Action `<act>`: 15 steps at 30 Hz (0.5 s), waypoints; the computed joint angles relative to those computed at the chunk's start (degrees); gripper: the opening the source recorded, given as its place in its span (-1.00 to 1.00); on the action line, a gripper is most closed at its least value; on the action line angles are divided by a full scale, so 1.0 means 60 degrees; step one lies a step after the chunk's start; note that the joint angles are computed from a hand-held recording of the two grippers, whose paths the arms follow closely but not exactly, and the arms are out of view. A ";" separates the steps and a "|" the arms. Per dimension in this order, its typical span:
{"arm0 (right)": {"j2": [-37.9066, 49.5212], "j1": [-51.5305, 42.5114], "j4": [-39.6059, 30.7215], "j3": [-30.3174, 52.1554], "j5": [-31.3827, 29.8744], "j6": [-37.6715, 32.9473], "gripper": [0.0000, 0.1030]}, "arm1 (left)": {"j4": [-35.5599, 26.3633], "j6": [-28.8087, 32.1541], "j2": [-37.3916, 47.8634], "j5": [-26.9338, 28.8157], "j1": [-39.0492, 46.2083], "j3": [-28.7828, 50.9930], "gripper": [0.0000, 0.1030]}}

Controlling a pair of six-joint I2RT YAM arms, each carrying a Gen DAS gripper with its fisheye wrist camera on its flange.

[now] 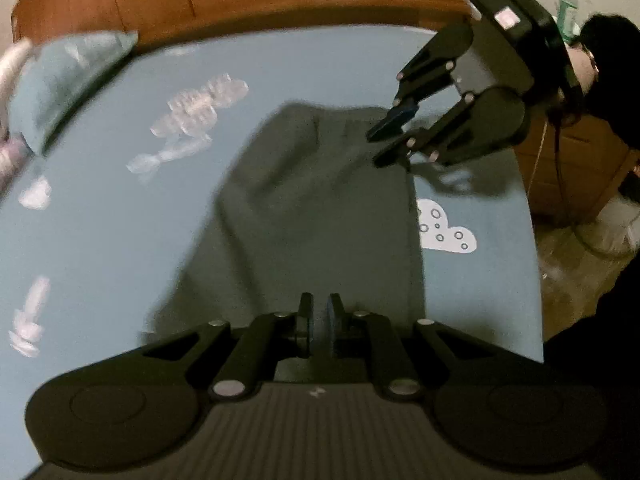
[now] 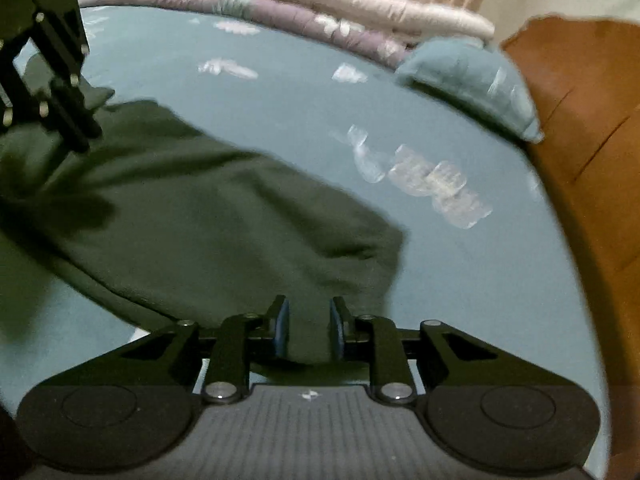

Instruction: Fold clothes

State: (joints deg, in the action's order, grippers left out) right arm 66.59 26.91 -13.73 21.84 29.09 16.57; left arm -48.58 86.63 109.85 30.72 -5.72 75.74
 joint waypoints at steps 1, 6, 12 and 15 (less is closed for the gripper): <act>-0.0044 -0.0032 0.0250 -0.0265 -0.0013 0.0105 -0.56 | 0.0122 -0.0253 0.0080 -0.0211 -0.0047 -0.0137 -0.81; -0.1585 -0.0474 -0.0753 -0.0738 -0.0510 0.0325 -0.70 | 0.0066 -0.0382 0.0038 -0.0692 0.0400 -0.0519 -0.86; -0.1228 -0.0871 -0.0153 0.0225 -0.0683 -0.0561 -0.67 | 0.0682 -0.1392 -0.0173 -0.0126 0.0109 -0.0256 -0.78; 0.0350 -0.1712 0.1815 0.0653 -0.1420 -0.0966 -0.66 | 0.1666 -0.3302 0.0283 0.0179 -0.0273 0.0052 -0.77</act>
State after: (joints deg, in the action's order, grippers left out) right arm 68.69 16.64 -2.84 25.76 20.57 10.78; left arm -38.59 66.82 111.55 31.79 -7.36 76.05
